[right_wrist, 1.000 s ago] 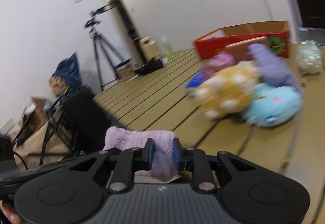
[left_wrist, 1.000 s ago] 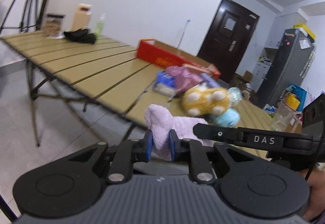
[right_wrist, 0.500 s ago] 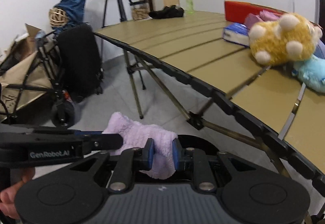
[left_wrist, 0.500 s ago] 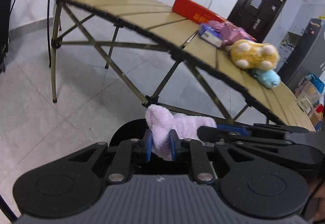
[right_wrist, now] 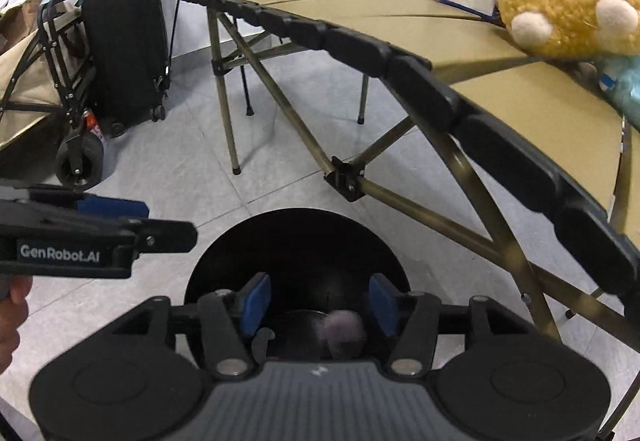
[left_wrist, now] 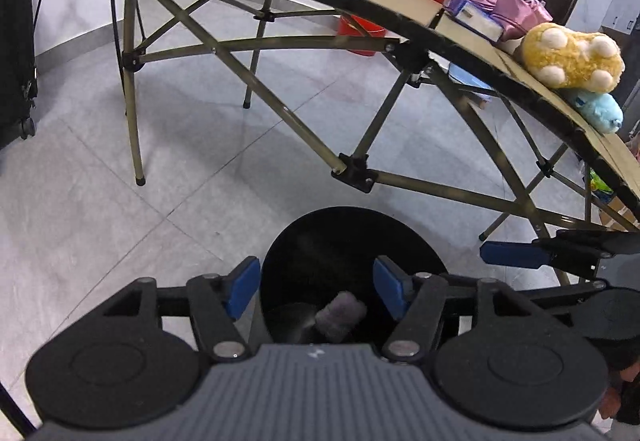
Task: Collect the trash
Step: 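Lower the lilac cloth into the black bin and open both tools, then grasp the yellow-white sheep plush with both tools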
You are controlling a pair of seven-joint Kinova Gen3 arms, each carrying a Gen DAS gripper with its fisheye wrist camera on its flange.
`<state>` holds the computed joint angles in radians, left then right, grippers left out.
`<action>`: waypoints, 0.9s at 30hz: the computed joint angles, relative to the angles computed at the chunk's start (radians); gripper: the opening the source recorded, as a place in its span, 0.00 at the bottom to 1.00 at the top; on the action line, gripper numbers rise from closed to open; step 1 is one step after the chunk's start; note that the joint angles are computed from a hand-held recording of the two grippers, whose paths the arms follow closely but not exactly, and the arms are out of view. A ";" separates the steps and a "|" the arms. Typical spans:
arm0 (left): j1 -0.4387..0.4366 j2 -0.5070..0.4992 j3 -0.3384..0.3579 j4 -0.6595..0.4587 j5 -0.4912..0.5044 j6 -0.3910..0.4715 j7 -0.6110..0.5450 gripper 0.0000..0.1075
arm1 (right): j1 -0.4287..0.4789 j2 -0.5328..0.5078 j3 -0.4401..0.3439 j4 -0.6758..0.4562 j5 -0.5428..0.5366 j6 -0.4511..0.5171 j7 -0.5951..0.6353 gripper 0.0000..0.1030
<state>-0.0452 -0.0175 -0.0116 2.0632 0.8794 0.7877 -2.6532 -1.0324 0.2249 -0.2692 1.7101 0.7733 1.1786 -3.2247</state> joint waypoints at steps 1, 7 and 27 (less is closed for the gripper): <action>0.003 -0.002 0.003 0.001 0.004 -0.002 -0.003 0.61 | 0.004 -0.007 0.004 0.002 -0.004 -0.005 0.012 0.53; 0.017 -0.027 0.004 0.008 -0.007 -0.006 -0.003 0.62 | 0.158 -0.003 -0.203 -0.015 0.044 0.052 -0.019 0.54; 0.102 -0.123 0.043 -0.082 0.412 -0.015 -0.108 0.77 | -0.069 -0.231 -0.167 0.142 0.400 0.556 -0.590 0.61</action>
